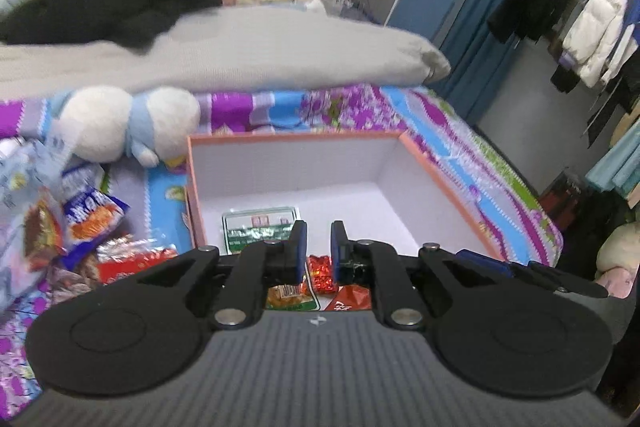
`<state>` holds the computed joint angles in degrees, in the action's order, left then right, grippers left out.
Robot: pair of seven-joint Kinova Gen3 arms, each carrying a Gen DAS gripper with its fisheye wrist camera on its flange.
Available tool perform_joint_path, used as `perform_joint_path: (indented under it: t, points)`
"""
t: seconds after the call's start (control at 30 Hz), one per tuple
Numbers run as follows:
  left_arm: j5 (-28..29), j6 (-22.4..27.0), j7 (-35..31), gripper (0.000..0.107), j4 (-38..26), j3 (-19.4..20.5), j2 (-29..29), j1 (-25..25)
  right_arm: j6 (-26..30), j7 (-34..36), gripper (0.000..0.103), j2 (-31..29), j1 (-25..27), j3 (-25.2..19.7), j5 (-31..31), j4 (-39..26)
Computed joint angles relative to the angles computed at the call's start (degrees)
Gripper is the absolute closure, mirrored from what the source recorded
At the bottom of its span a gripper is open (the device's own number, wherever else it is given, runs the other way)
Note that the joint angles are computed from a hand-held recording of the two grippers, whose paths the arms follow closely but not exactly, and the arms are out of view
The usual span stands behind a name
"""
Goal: Organize snacks
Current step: 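Open both tools over the pink box to drop the two bags, then withdraw both open tools from the pink box toward the snack pile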
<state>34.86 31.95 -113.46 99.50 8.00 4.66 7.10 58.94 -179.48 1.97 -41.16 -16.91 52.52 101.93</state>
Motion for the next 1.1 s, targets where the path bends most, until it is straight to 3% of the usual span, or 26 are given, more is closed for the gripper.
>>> perform_joint_path:
  t: [0.3, 0.6, 1.1]
  points:
    - [5.26, 2.79, -4.22, 0.093, 5.92, -7.28, -13.47, -0.16, 10.12, -2.22, 0.040, -1.00, -6.25, -4.96, 5.29, -4.92]
    - [5.37, 8.43, -7.19, 0.093, 9.05, -15.95, -23.27, 1.38, 16.48, -4.47, 0.040, -0.08, -12.95, -7.77, 9.68, -8.35]
    - [2.01, 14.51, -8.78, 0.093, 13.18, -25.19, -32.44, 1.46, 21.84, -6.74, 0.040, 3.63, -24.08, -7.88, 13.09, -12.18]
